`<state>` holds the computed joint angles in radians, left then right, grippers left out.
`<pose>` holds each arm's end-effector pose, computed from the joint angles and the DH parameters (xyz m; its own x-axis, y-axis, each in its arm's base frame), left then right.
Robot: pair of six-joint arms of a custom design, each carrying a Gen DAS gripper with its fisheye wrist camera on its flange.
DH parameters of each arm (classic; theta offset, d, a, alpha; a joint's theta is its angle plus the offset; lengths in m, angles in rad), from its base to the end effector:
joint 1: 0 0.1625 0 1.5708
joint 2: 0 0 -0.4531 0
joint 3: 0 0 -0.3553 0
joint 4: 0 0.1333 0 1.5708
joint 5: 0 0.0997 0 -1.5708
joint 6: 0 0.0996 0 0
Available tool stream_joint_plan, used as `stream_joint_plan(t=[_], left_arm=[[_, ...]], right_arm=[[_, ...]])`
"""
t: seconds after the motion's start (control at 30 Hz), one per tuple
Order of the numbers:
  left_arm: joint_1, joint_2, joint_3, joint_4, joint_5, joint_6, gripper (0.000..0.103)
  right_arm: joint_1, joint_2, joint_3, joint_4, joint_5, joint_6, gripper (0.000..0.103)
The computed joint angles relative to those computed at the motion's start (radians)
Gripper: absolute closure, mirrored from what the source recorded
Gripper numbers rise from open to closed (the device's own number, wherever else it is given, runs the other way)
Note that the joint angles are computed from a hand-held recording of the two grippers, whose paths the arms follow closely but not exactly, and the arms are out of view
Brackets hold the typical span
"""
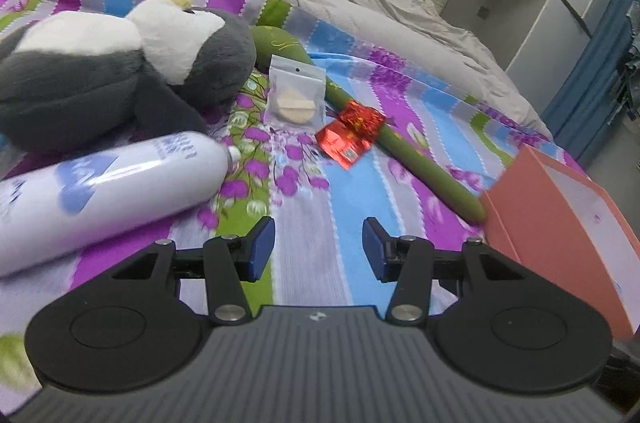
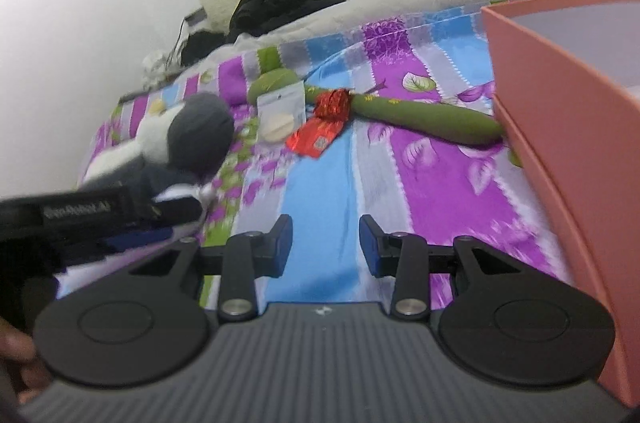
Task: Organize soft objects
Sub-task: 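Close the right tool on the red candy wrapper while the left tool grasps the puff packet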
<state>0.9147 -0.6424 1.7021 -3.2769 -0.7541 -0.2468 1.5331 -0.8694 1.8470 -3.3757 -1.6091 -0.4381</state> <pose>-0.2378 -0.6464 0.1297 -0.9047 -0.0869 -0.4171 0.2742 0.6304 -0.7262 0.1056 -0.6362 0.2201 -0.9141 -0.2273 0.3357 -0.4001 0.6404 -0.6556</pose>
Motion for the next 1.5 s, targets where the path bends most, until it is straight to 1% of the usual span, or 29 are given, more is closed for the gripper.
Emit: stream_joint_plan(t=[0.13, 0.27, 0.3, 0.37, 0.43, 0.5, 0.6, 0.73, 0.83, 0.93, 1.0, 1.07, 1.17, 1.27, 1.33, 1.5], left_arm=[[0.049, 0.074, -0.13, 0.002, -0.021, 0.061, 0.049], [0.081, 0.141, -0.245, 0.02, -0.036, 0.144, 0.049], [0.086, 0.161, -0.274, 0.014, -0.035, 0.177, 0.049], [0.096, 0.2, -0.338, 0.009, -0.02, 0.234, 0.049], [0.109, 0.229, -0.393, 0.02, -0.019, 0.258, 0.049], [0.122, 0.251, -0.441, 0.031, -0.024, 0.275, 0.049], [0.135, 0.292, -0.516, 0.028, -0.005, 0.32, 0.049], [0.155, 0.335, -0.61, 0.051, -0.011, 0.346, 0.048], [0.163, 0.379, -0.691, 0.058, 0.008, 0.394, 0.048], [0.173, 0.398, -0.733, 0.069, -0.005, 0.398, 0.048], [0.177, 0.409, -0.757, 0.072, -0.009, 0.427, 0.044], [0.178, 0.431, -0.794, 0.066, -0.001, 0.478, 0.037], [0.182, 0.453, -0.848, 0.103, 0.018, 0.479, 0.036], [0.192, 0.456, -0.873, 0.138, 0.005, 0.434, 0.036], [0.197, 0.456, -0.879, 0.141, -0.009, 0.425, 0.036], [0.201, 0.465, -0.902, 0.165, -0.013, 0.429, 0.039]], right_arm=[[-0.017, 0.062, -0.08, -0.01, 0.026, 0.059, 0.061], [-0.021, 0.12, -0.161, -0.017, 0.024, 0.073, 0.061], [-0.02, 0.137, -0.188, -0.011, 0.018, 0.082, 0.061], [-0.024, 0.163, -0.232, 0.001, 0.031, 0.113, 0.061], [-0.025, 0.192, -0.282, 0.022, 0.039, 0.136, 0.061], [-0.026, 0.22, -0.336, 0.056, 0.051, 0.153, 0.061], [-0.027, 0.254, -0.413, 0.122, 0.068, 0.174, 0.061], [-0.027, 0.285, -0.497, 0.206, 0.094, 0.219, 0.061], [-0.015, 0.306, -0.557, 0.267, 0.074, 0.264, 0.061], [-0.01, 0.328, -0.604, 0.297, 0.078, 0.308, 0.061], [-0.006, 0.346, -0.64, 0.322, 0.066, 0.338, 0.061], [-0.004, 0.362, -0.676, 0.35, 0.062, 0.355, 0.061], [-0.004, 0.384, -0.726, 0.399, 0.058, 0.376, 0.061], [-0.007, 0.401, -0.761, 0.437, 0.068, 0.377, 0.064], [-0.008, 0.406, -0.767, 0.443, 0.078, 0.365, 0.064], [-0.004, 0.411, -0.784, 0.468, 0.067, 0.331, 0.067]])
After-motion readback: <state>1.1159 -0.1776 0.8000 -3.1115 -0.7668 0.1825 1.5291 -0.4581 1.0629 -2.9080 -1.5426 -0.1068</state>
